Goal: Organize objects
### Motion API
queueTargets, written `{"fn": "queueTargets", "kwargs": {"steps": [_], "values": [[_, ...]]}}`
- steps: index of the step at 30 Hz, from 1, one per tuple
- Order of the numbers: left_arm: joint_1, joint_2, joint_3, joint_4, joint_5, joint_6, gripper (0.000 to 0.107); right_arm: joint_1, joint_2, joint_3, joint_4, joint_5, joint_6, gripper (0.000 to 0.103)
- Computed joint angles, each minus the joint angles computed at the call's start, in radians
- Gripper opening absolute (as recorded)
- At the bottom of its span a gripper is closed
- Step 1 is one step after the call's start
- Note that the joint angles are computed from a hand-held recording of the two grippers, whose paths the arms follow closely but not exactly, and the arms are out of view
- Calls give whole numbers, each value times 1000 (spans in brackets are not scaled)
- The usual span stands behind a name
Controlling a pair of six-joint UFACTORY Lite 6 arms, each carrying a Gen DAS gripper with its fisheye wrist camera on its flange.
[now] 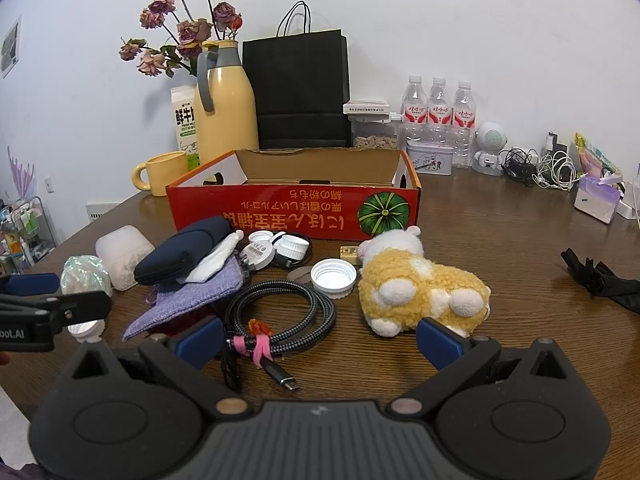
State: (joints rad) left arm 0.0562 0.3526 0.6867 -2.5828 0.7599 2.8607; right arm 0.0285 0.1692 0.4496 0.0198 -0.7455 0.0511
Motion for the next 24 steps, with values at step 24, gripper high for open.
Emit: {"fn": "queueTargets", "kwargs": {"steps": [24], "values": [[-1,1,0,-2,1,2,103,-2,4,-3,1,-6,-3,103]]}}
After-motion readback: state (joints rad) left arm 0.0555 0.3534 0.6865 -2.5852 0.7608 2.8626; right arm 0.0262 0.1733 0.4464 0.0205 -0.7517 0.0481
